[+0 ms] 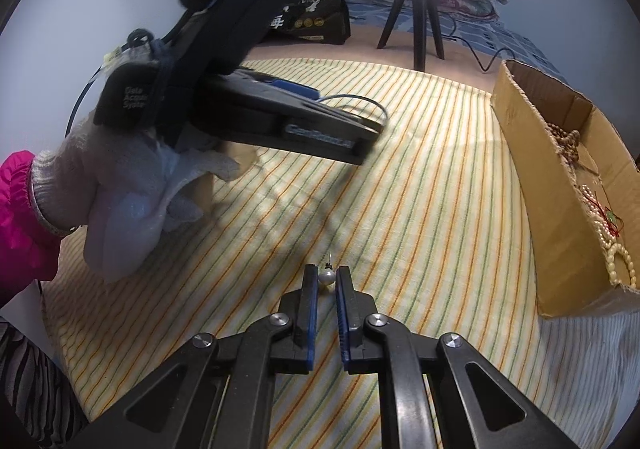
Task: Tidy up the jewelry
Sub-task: 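Grasp the dark metal bangle with the left tool while the right tool grasps the pearl earring, then carry the bangle and earring into the box and open both tools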
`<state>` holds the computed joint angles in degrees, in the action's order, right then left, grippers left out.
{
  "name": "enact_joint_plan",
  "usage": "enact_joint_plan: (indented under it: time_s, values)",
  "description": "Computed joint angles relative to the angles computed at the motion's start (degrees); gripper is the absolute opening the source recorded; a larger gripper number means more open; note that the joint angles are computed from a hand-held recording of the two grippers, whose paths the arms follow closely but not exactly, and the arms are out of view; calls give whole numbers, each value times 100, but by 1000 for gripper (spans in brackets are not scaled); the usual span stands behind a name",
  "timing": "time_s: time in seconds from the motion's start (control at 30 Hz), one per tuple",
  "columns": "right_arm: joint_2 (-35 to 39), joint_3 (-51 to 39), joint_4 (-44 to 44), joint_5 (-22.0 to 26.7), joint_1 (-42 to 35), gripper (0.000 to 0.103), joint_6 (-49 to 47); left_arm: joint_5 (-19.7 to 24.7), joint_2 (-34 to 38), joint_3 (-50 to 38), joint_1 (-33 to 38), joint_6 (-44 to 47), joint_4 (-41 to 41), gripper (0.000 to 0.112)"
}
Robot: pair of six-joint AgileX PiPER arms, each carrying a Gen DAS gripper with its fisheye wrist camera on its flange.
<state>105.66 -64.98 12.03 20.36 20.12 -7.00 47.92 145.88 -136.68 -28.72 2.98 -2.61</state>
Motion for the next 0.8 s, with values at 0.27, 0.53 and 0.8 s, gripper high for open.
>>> enact_joint_plan:
  time_s: [0.27, 0.53, 0.8]
  values:
    - [-382, 253, 48, -143, -121, 6, 49, -481, -568, 816, 91, 16, -95, 74]
    - [-967, 566, -293, -259, -369, 6, 397, -778, -953, 1244, 103, 19, -201, 74]
    - [-1454, 700, -831, -281, -814, 6, 860, -728, -1030, 1000, -19, 4, -313, 74]
